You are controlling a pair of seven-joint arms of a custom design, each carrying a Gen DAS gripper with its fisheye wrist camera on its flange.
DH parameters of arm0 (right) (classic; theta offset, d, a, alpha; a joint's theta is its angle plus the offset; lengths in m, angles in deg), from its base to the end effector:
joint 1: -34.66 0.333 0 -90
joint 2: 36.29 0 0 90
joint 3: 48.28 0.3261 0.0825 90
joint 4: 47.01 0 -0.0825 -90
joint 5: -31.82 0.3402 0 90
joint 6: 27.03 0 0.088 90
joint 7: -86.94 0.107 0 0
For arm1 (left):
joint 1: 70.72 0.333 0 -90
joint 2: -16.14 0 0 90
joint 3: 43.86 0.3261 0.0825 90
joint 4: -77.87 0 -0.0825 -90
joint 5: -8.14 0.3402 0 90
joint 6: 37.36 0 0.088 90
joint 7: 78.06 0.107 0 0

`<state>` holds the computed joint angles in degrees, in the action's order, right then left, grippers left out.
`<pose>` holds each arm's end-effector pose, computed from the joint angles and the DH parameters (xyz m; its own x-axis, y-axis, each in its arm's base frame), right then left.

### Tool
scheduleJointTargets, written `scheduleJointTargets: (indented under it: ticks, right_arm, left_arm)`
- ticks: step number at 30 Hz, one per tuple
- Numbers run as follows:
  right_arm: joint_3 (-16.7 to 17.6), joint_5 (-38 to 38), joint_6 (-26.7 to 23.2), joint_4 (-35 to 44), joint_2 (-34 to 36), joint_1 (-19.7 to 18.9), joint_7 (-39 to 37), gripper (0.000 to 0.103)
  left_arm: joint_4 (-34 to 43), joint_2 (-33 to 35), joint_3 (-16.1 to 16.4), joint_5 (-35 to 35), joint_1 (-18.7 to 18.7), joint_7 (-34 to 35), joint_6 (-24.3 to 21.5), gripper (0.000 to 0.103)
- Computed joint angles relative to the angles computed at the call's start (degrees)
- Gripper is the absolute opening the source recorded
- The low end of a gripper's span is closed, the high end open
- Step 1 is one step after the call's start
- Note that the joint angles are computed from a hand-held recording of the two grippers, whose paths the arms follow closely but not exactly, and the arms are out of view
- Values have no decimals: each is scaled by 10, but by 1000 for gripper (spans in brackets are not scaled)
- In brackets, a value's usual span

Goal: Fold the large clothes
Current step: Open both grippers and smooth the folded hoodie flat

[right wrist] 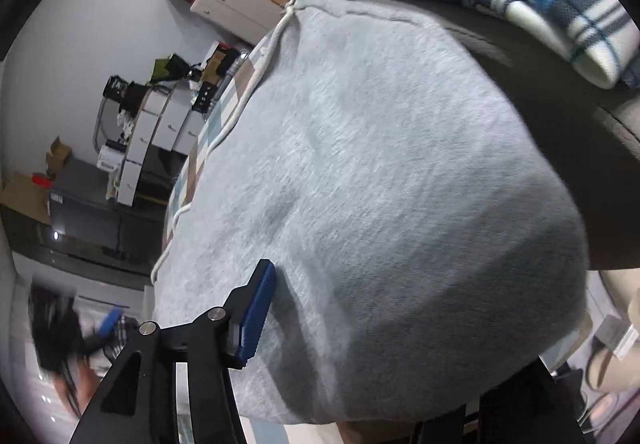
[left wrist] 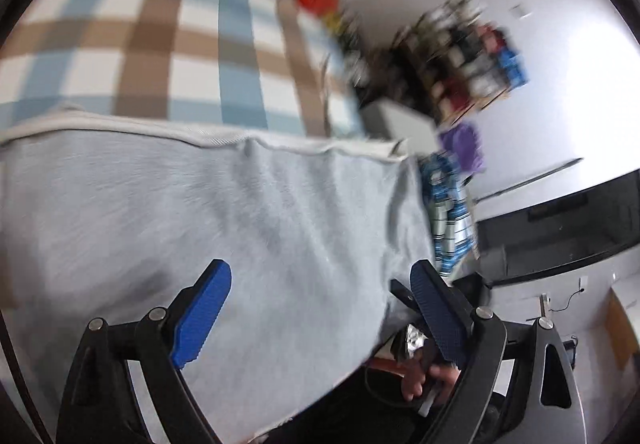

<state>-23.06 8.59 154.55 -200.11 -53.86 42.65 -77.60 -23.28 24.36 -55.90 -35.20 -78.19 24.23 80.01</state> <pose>0.3229 0.2639 0.4507 -0.4802 -0.5657 -0.6704 -0.6054 0.7668 -0.2134 0.5394 -0.2233 0.5321 -0.2344 -0.7218 0.6512 -0.9721 0.1744 -0.1566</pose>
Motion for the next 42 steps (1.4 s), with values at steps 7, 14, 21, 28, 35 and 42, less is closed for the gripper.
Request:
scheduleJointTargets:
  ticks: [7, 14, 21, 28, 35, 42]
  right_arm:
    - [-55, -12, -66, 48, 33, 70, -68, 57]
    - [-91, -56, -151, 134, 87, 117, -120, 64]
    - [-121, -90, -147, 172, 119, 144, -126, 60]
    - [-135, -82, -154, 183, 131, 165, -137, 60]
    - [-137, 27, -146, 231, 176, 208, -287, 59]
    - [-142, -44, -54, 150, 127, 169, -126, 55]
  left_arm:
    - [22, 67, -4, 104, -20, -98, -19, 88]
    - [-56, 11, -4, 91, -10, -3, 23, 40]
    - [-46, 28, 18, 30, 33, 25, -24, 4]
    - [-59, -8, 18, 96, 21, 12, -5, 4]
    - [-107, -75, 24, 105, 17, 11, 47, 41]
    - [-172, -141, 25, 70, 2, 25, 93, 63]
